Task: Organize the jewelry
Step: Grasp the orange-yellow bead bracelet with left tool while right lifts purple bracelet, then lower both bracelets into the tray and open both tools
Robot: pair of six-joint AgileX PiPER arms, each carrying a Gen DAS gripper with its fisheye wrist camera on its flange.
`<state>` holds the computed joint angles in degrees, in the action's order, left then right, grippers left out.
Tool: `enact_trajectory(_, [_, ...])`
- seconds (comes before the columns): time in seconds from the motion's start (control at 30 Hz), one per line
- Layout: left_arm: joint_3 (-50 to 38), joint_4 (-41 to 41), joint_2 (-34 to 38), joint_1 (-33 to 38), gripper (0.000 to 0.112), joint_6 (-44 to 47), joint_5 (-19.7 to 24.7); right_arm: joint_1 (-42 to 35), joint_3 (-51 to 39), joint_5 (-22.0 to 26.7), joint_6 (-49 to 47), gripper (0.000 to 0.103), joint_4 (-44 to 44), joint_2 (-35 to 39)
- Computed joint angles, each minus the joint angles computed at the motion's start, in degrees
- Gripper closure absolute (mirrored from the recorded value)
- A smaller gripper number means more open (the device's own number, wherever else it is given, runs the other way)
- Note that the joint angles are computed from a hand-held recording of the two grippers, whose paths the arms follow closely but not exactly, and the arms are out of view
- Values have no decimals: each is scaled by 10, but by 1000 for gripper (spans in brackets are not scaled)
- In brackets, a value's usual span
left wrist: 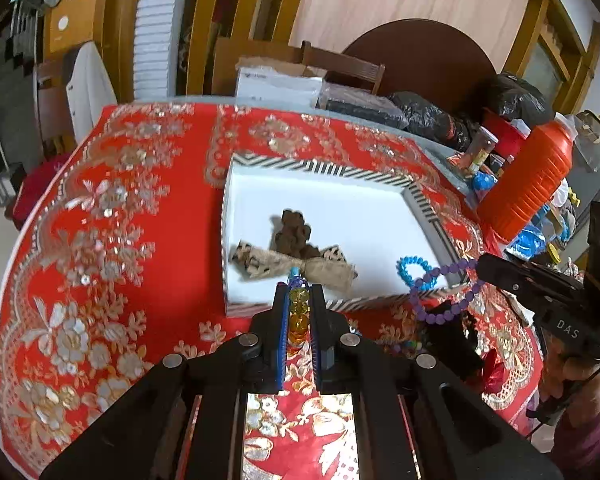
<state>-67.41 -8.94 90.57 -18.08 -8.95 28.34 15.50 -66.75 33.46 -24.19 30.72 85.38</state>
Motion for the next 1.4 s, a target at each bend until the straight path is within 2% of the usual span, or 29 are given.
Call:
enact_trajectory(0.5, [-85,143,46,-65,108,-117,26,-55,17,12,-7,94,0,-27])
enact_trajectory(0.73, [-131,170,83,-76,108,-130,40,-64,3,17,3,94,-13,-16])
enact_trajectory(1.1, [-232,151,168,-73,108,-105,73,-71,-58,32,30,94,-46,40])
enact_trajectory(1.4, [-362,117,261,-69,108,-79,122,-68,-135,51,67,94,-88,112])
